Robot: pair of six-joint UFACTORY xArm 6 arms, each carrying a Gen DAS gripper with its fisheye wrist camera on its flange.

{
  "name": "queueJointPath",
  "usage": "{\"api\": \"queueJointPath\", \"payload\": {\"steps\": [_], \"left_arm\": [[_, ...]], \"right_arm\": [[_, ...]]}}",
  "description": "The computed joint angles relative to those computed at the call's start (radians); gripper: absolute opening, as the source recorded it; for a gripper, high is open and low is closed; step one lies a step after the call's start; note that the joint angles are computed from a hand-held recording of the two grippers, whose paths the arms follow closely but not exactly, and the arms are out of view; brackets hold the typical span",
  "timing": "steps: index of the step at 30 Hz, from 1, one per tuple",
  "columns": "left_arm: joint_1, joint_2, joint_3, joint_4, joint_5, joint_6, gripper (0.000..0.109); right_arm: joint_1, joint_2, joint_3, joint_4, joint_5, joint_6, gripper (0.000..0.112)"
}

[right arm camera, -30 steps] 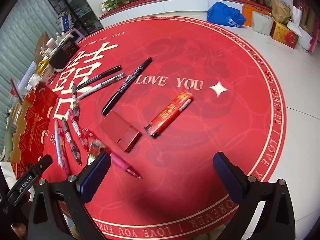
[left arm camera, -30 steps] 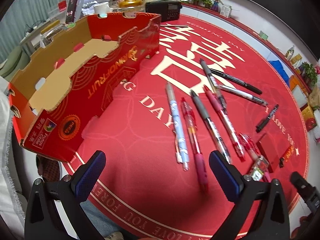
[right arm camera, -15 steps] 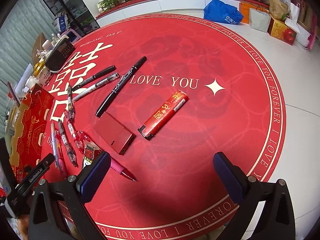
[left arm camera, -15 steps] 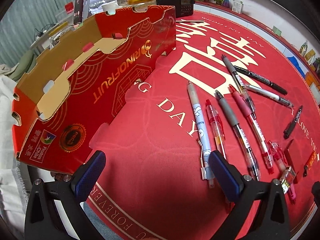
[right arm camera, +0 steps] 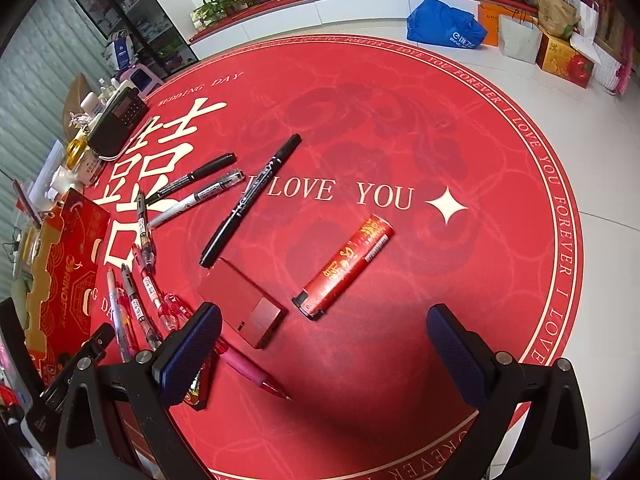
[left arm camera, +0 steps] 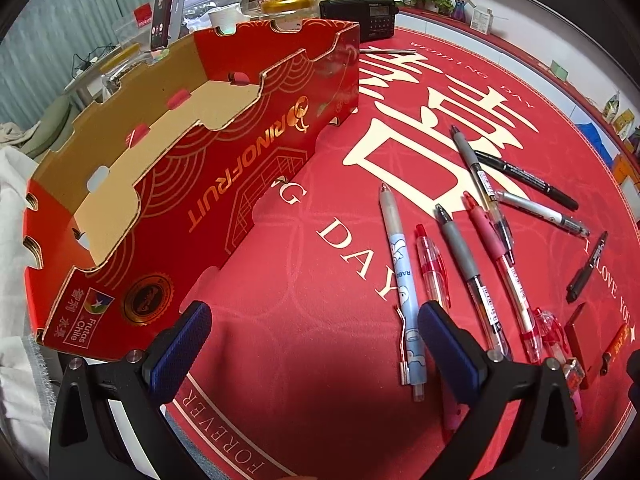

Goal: Organize rigid objects

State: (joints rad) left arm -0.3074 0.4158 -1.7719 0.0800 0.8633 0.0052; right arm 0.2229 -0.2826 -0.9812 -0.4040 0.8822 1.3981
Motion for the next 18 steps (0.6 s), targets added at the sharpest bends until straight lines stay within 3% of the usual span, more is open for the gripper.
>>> {"api": "queueJointPath", "payload": {"steps": [18], "left_arm": [[0.0, -0.005, 0.005, 0.015, 0.002, -0.009, 0.103]], "right_arm": [[0.004, -0.002, 0.014, 0.042, -0.01, -0.025, 0.103]]}}
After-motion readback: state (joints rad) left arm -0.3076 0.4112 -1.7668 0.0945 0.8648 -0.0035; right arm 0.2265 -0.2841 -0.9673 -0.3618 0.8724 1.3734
